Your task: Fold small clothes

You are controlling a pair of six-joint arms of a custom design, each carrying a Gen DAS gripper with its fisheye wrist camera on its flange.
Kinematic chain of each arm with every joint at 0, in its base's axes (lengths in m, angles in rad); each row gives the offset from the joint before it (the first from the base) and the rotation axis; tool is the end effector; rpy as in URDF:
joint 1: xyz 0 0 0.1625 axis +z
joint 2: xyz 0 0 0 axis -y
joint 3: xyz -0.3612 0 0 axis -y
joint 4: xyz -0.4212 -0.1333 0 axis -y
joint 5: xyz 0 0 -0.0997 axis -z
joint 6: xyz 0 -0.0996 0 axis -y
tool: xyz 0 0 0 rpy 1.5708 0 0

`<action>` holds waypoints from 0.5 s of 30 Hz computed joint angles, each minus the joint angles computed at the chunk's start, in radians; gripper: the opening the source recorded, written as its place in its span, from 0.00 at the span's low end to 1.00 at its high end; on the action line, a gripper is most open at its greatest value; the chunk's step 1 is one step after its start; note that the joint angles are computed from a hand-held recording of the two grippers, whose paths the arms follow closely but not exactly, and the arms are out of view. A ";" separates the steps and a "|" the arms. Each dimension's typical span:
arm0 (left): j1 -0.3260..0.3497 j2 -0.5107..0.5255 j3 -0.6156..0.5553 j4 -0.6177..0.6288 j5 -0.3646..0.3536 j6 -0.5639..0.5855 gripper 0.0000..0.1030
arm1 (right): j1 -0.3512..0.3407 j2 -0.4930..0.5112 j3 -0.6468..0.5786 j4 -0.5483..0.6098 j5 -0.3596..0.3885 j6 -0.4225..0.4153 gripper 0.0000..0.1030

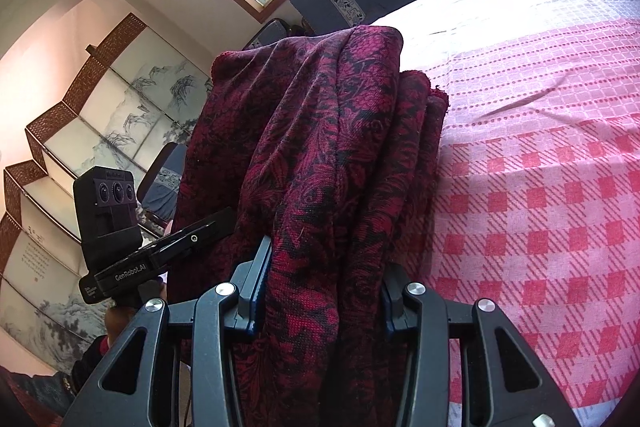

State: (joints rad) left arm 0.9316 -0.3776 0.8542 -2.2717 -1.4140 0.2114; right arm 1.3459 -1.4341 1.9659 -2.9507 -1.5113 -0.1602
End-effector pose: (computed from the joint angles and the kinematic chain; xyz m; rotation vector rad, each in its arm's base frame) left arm -0.3751 -0.7542 0.0287 1.2187 2.7552 -0.3818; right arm 0.0124 -0.5699 0.3158 -0.0524 -2.7706 1.2436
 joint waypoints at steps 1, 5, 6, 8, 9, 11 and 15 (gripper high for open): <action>-0.001 -0.011 0.020 -0.011 0.002 0.001 0.61 | 0.007 0.001 0.001 -0.003 -0.006 0.002 0.39; 0.000 -0.039 0.064 -0.035 0.004 0.007 0.61 | 0.011 -0.007 0.009 -0.001 -0.010 -0.007 0.39; 0.000 -0.046 0.076 -0.042 0.004 0.008 0.61 | 0.014 -0.002 0.002 0.001 -0.013 -0.007 0.39; 0.001 -0.062 0.101 -0.057 0.005 0.011 0.61 | 0.021 0.004 -0.004 0.000 -0.019 -0.009 0.39; 0.000 -0.064 0.104 -0.060 0.006 0.012 0.61 | 0.024 0.004 -0.002 -0.002 -0.022 -0.010 0.39; 0.001 -0.078 0.126 -0.074 0.007 0.016 0.61 | 0.032 0.017 -0.023 0.006 -0.027 -0.011 0.39; 0.001 -0.104 0.164 -0.095 0.010 0.023 0.61 | 0.039 0.033 -0.041 0.008 -0.032 -0.019 0.39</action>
State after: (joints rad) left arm 0.9324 -0.4819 1.0183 -2.3667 -1.4036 0.2348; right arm 1.3851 -1.4012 1.9253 -2.9422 -1.5435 -0.1788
